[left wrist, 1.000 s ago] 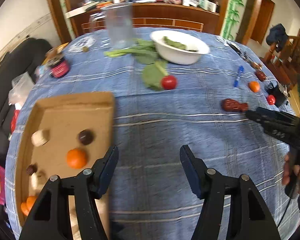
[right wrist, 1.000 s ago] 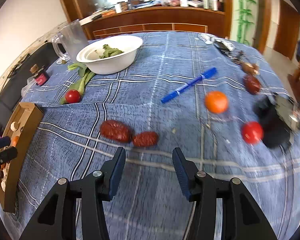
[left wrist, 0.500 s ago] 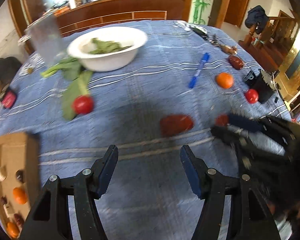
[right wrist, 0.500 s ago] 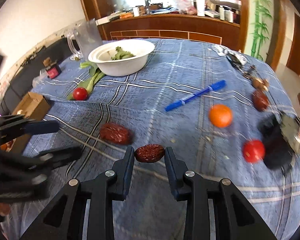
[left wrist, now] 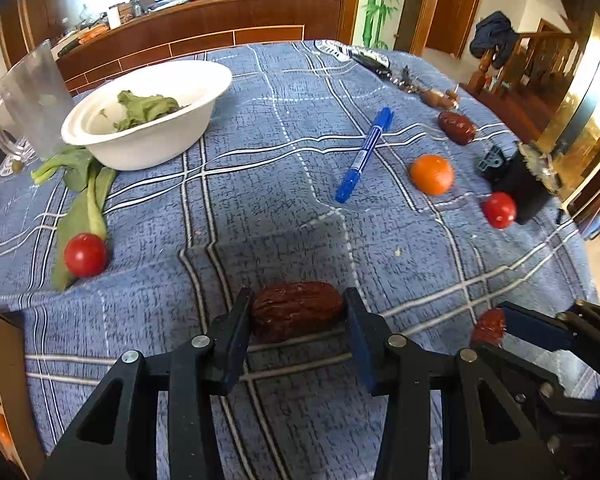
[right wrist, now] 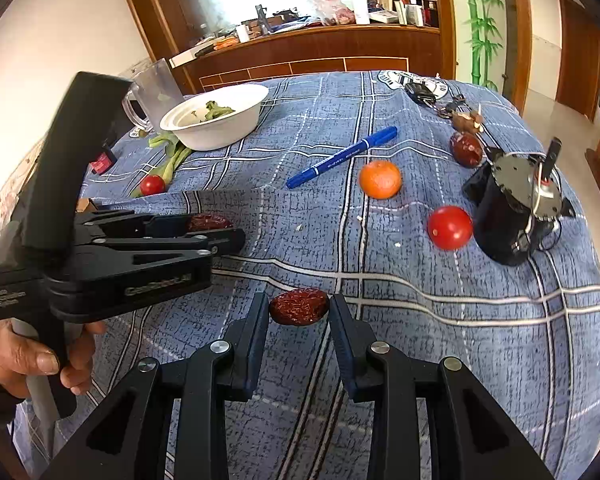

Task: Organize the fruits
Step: 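Grasp a red date with the right tool while the left tool grasps a large red date, then carry both red dates with both tools over the tray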

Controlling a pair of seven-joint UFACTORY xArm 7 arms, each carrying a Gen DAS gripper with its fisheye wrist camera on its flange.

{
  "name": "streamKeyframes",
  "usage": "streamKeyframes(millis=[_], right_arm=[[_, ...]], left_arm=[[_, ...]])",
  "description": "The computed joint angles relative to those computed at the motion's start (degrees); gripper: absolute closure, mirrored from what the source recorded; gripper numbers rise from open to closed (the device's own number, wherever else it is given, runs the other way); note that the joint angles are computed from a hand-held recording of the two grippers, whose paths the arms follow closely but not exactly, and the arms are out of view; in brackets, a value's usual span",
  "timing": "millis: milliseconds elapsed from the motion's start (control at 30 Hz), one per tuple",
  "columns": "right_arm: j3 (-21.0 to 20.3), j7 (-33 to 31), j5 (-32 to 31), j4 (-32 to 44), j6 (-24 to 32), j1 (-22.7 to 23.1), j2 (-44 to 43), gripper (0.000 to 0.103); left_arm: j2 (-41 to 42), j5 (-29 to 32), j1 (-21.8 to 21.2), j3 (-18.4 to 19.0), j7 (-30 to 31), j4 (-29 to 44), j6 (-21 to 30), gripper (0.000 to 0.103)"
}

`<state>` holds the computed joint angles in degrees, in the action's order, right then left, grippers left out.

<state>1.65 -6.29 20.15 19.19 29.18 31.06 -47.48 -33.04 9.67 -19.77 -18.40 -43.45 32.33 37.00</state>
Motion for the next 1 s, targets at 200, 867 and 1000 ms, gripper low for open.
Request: streamKeyframes(millis=[200,867,1000], right_arm=[[2.4,3.8,-1.6,-0.9,2.0,-1.2,-3.5,0.07],[14.7,22.4,-5.5,-1.9,13.7,7.0,-16.1,0.07],[17.0,25.2,-6.1,1.1,11.0,9.2,-11.1,0.07]], left_arm=[[-9.0,-2.8,-3.3,0.1,0.6,-3.5,3.3,0.06],[-51.0,-11.3,-12.2,-4.4,-5.0,-10.5,36.4,0.06],[-58.5,-11.8,-10.6,-3.6,-3.2,-10.5,42.9,0.06]])
